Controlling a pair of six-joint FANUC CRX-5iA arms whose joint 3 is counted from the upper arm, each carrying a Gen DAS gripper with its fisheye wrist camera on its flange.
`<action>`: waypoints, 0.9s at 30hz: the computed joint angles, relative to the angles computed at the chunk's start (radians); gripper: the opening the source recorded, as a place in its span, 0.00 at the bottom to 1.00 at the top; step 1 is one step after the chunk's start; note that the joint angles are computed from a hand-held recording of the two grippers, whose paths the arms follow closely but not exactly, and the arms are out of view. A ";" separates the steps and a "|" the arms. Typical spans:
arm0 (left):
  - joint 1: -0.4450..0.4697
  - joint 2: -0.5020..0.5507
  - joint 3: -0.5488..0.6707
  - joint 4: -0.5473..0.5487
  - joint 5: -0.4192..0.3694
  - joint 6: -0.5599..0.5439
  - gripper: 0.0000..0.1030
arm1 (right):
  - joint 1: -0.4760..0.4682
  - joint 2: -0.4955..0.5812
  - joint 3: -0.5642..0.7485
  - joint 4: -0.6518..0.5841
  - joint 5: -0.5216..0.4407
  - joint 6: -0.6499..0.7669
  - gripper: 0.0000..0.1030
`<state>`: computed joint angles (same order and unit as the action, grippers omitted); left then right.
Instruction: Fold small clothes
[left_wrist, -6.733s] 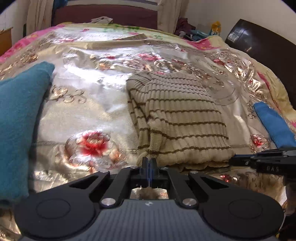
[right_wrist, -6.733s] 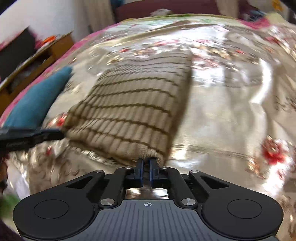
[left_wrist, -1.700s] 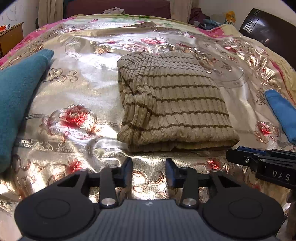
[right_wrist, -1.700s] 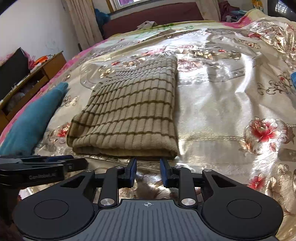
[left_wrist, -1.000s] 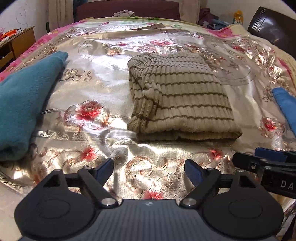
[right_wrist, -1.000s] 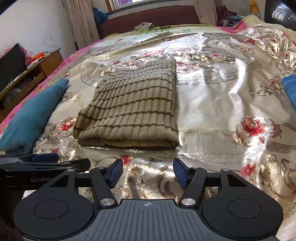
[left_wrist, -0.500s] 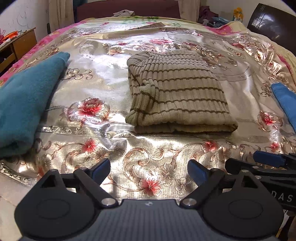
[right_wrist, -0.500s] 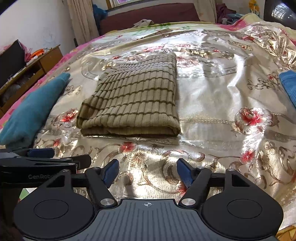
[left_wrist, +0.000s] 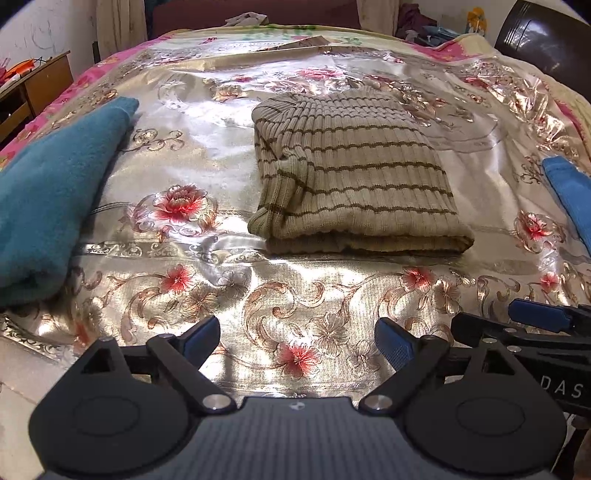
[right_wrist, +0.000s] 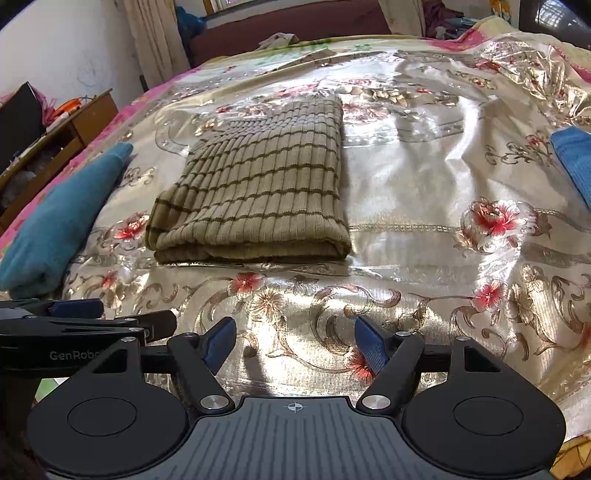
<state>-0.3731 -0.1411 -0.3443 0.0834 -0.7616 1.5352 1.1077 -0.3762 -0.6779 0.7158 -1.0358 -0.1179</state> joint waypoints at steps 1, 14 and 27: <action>-0.002 0.003 0.005 -0.005 -0.006 0.004 0.92 | 0.000 0.000 0.000 -0.003 0.001 0.000 0.70; -0.011 0.010 0.023 -0.033 -0.035 0.028 0.92 | 0.003 -0.003 0.001 -0.013 0.000 0.004 0.71; -0.012 0.013 0.028 -0.036 -0.046 0.028 0.92 | -0.002 0.003 0.007 -0.034 -0.006 0.005 0.72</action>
<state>-0.3849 -0.1278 -0.3163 0.0476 -0.8081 1.5630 1.1053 -0.3732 -0.6711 0.6822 -1.0415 -0.1131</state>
